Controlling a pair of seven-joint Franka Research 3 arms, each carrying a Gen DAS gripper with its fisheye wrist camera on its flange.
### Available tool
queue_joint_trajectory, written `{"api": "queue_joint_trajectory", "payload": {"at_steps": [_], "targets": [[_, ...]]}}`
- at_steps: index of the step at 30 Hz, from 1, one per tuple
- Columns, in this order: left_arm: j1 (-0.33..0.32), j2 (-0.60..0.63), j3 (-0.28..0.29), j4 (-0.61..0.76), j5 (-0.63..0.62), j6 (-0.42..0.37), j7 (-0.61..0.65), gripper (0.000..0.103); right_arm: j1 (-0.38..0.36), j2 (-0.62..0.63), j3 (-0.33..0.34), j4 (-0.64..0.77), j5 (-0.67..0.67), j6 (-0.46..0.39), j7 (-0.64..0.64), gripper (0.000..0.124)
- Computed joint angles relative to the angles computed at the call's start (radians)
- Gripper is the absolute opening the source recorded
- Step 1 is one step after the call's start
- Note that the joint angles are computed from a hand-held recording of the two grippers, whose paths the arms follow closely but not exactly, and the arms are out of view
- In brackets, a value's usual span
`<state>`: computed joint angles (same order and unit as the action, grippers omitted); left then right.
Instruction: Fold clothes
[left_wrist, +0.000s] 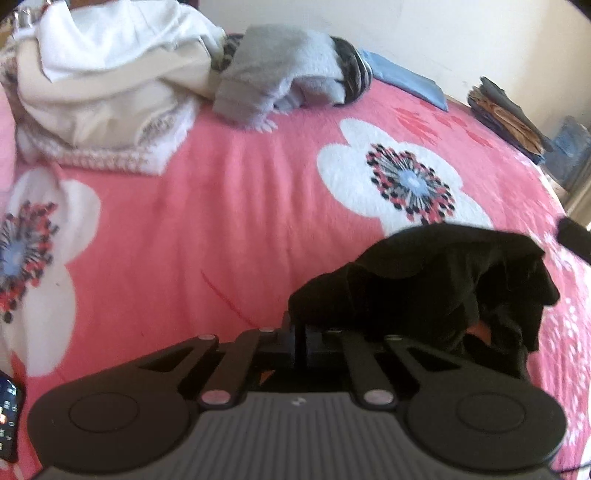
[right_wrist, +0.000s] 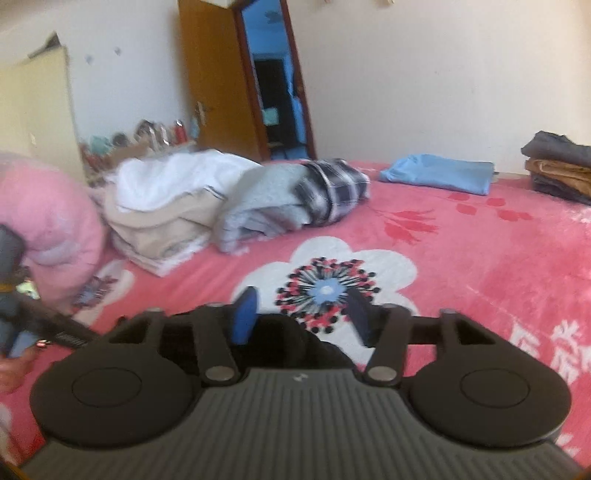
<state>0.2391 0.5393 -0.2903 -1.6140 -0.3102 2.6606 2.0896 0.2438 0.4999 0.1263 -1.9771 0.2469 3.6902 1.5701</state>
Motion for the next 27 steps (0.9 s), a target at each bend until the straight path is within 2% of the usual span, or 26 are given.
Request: {"api": "queue_joint_trajectory", "payload": {"at_steps": [3, 10, 13, 15, 17, 20, 21, 22, 23, 24, 26, 27], "targets": [[-0.048, -0.022, 0.035, -0.019, 0.056, 0.049, -0.058, 0.005, -0.070, -0.026, 0.045, -0.074, -0.148, 0.052, 0.046, 0.075], [-0.179, -0.083, 0.135, -0.076, 0.288, 0.162, -0.289, 0.004, -0.048, -0.046, 0.009, -0.118, -0.260, 0.038, -0.095, 0.077], [-0.207, -0.103, 0.149, -0.092, 0.377, 0.195, -0.350, 0.004, 0.002, -0.028, -0.035, -0.083, -0.219, -0.011, -0.213, 0.076], [-0.200, -0.106, 0.133, -0.091, 0.403, 0.202, -0.354, 0.004, 0.062, -0.005, -0.087, -0.040, -0.146, -0.061, -0.331, 0.075], [-0.189, -0.106, 0.112, -0.086, 0.413, 0.205, -0.343, 0.004, 0.088, 0.020, -0.114, 0.006, -0.096, -0.096, -0.408, 0.074], [-0.161, -0.097, 0.075, -0.077, 0.392, 0.202, -0.314, 0.004, 0.050, 0.044, -0.079, 0.058, -0.079, -0.140, -0.435, 0.061], [-0.153, -0.093, 0.067, -0.074, 0.384, 0.195, -0.305, 0.004, 0.015, 0.050, -0.046, 0.072, -0.094, -0.155, -0.426, 0.056], [-0.147, -0.090, 0.060, -0.073, 0.376, 0.189, -0.296, 0.004, 0.016, 0.053, -0.044, 0.083, -0.081, -0.171, -0.428, 0.053], [-0.138, -0.087, 0.052, -0.071, 0.365, 0.184, -0.284, 0.004, 0.042, 0.056, -0.065, 0.095, -0.049, -0.188, -0.438, 0.042], [-0.126, -0.085, 0.040, -0.071, 0.348, 0.184, -0.268, 0.004, 0.070, 0.059, -0.089, 0.107, -0.015, -0.206, -0.449, 0.027], [-0.100, -0.080, 0.016, -0.074, 0.314, 0.197, -0.231, 0.004, 0.128, 0.062, -0.139, 0.120, 0.055, -0.216, -0.463, 0.012], [-0.087, -0.078, 0.004, -0.075, 0.297, 0.203, -0.212, 0.004, 0.157, 0.059, -0.161, 0.115, 0.096, -0.197, -0.466, 0.012]]}}
